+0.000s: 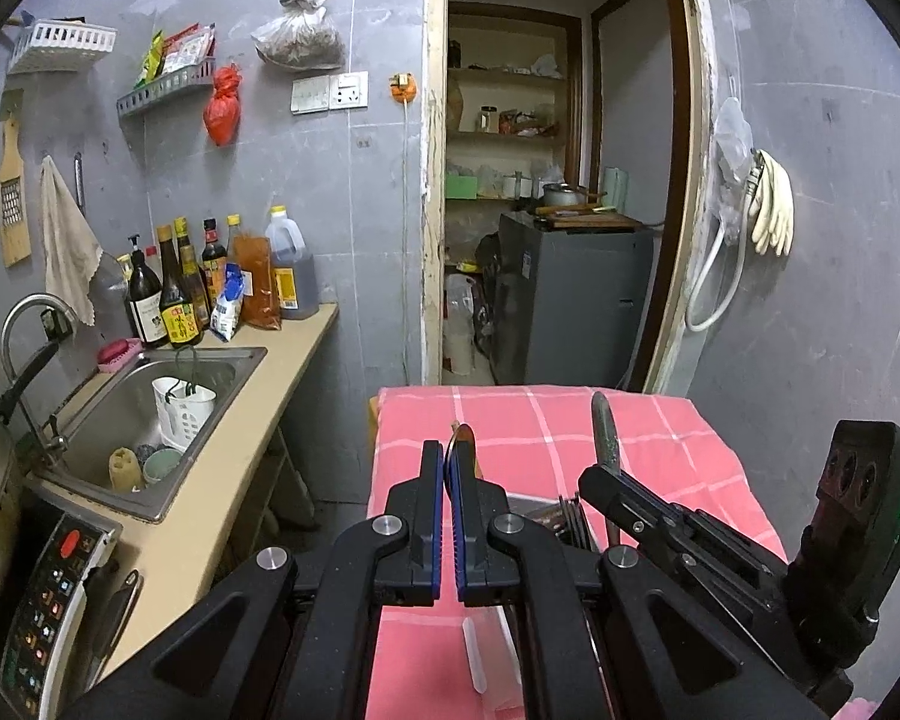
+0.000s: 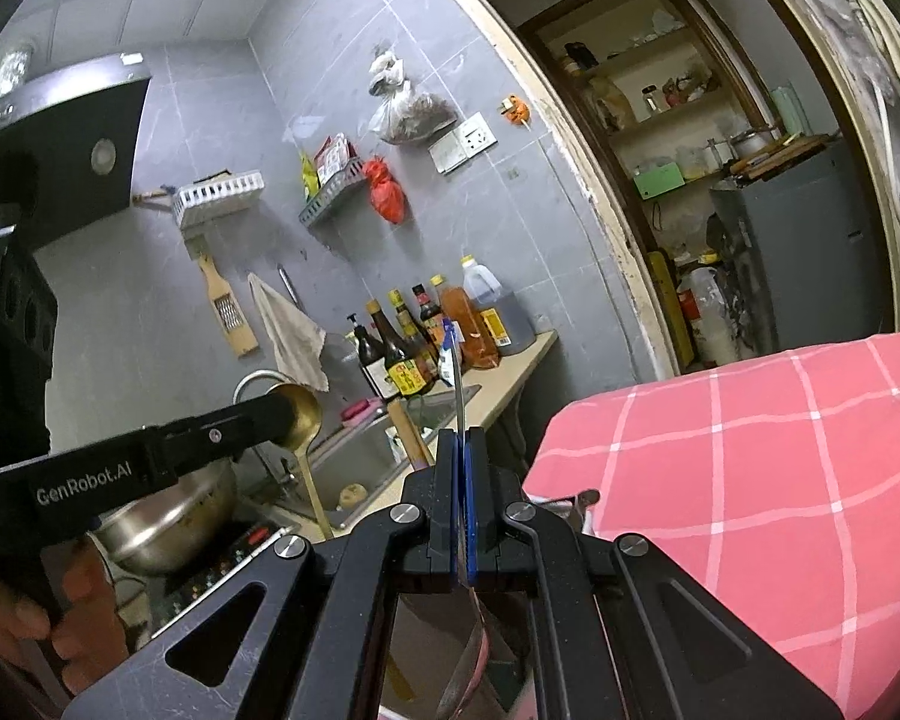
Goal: Organize utensils
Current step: 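Carry both spoons over the white utensil holder, then lower the gold spoon into the holder and open the left gripper while the right gripper releases the silver spoon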
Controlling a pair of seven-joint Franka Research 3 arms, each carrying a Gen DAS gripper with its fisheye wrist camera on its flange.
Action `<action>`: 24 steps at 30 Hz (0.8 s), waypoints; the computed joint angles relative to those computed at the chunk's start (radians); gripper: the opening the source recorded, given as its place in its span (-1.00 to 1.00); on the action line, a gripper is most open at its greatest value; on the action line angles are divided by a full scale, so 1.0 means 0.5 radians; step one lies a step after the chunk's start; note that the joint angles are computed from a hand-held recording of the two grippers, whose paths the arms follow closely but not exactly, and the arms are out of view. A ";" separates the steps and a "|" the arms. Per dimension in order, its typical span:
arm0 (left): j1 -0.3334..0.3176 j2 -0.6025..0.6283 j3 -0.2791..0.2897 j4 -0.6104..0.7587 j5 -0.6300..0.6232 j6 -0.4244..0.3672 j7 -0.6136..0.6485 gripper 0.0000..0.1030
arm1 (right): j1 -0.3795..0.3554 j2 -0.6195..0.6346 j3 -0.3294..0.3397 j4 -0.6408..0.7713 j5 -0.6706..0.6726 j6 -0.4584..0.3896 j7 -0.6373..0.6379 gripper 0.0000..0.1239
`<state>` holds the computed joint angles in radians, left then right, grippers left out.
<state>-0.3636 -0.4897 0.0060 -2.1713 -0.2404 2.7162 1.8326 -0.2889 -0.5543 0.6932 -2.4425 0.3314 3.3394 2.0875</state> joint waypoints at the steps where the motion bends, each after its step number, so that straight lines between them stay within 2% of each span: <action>1: -0.002 -0.001 0.003 -0.003 -0.006 -0.009 -0.002 -0.94 | 0.004 -0.011 -0.005 -0.007 -0.004 -0.014 -0.004 -0.97; 8: -0.011 0.009 0.025 -0.003 -0.071 -0.076 0.005 -0.94 | 0.025 -0.069 -0.050 -0.030 -0.093 -0.109 0.014 -0.97; 18: -0.015 0.021 0.040 0.006 -0.180 -0.133 0.055 -0.94 | 0.034 -0.102 -0.074 -0.032 -0.217 -0.159 0.103 -0.96; 24: -0.028 0.024 0.079 0.019 -0.312 -0.215 0.108 -0.93 | 0.055 -0.125 -0.102 -0.037 -0.281 -0.220 0.156 -0.96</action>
